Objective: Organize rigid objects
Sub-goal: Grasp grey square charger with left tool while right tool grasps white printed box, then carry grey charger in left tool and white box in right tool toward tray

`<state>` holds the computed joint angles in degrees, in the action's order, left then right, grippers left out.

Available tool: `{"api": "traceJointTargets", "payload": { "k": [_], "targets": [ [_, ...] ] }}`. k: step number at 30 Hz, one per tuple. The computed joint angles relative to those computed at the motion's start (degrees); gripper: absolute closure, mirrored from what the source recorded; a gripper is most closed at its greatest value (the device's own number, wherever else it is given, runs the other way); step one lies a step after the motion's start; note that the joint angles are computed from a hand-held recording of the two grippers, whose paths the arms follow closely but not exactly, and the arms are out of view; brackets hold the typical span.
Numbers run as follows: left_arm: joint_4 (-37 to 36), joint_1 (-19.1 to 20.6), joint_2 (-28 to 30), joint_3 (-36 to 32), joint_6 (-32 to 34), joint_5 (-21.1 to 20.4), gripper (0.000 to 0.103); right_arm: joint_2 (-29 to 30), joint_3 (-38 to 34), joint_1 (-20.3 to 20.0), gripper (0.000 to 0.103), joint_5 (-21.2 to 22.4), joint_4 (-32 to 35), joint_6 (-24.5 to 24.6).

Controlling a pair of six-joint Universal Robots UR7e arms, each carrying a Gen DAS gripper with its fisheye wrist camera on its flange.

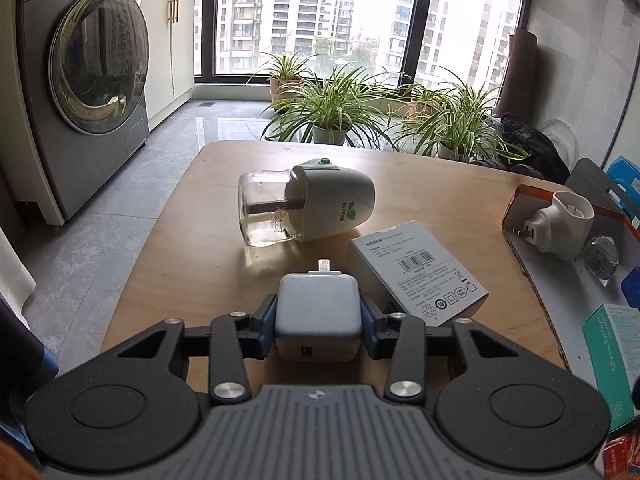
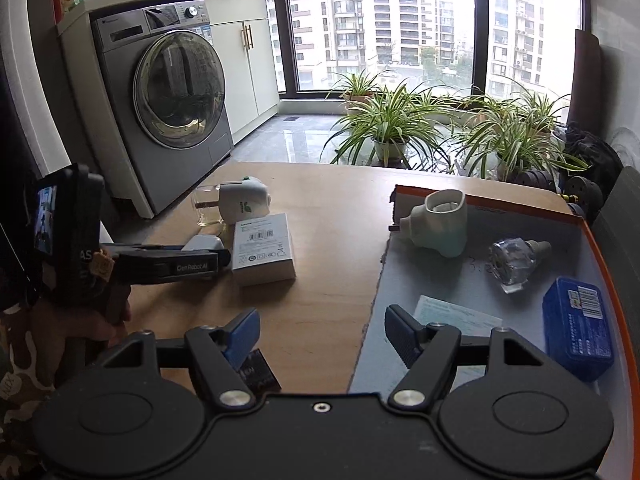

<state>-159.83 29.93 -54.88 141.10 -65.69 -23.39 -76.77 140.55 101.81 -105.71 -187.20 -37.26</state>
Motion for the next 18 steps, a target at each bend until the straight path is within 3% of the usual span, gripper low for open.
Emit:
{"api": "traceJointTargets", "payload": {
  "k": [6,10,16,18],
  "targets": [
    [17.8,-4.24,-7.37,1.81,-17.52,-0.4,0.061,9.9,-9.13,2.39,0.016,-0.29,5.95,2.57],
    [26.97,-7.04,-10.88,2.53,-26.69,-0.67,0.061,17.27,-14.72,4.23,0.016,-4.54,7.99,1.31],
    [30.2,-7.97,-11.76,2.74,-30.84,-0.73,0.061,24.08,-19.02,5.0,0.015,-8.91,8.24,1.68],
    [29.41,-7.77,-11.37,2.65,-30.26,-0.36,0.061,24.95,-18.57,5.07,0.022,-9.21,5.0,1.02]
  ]
}}
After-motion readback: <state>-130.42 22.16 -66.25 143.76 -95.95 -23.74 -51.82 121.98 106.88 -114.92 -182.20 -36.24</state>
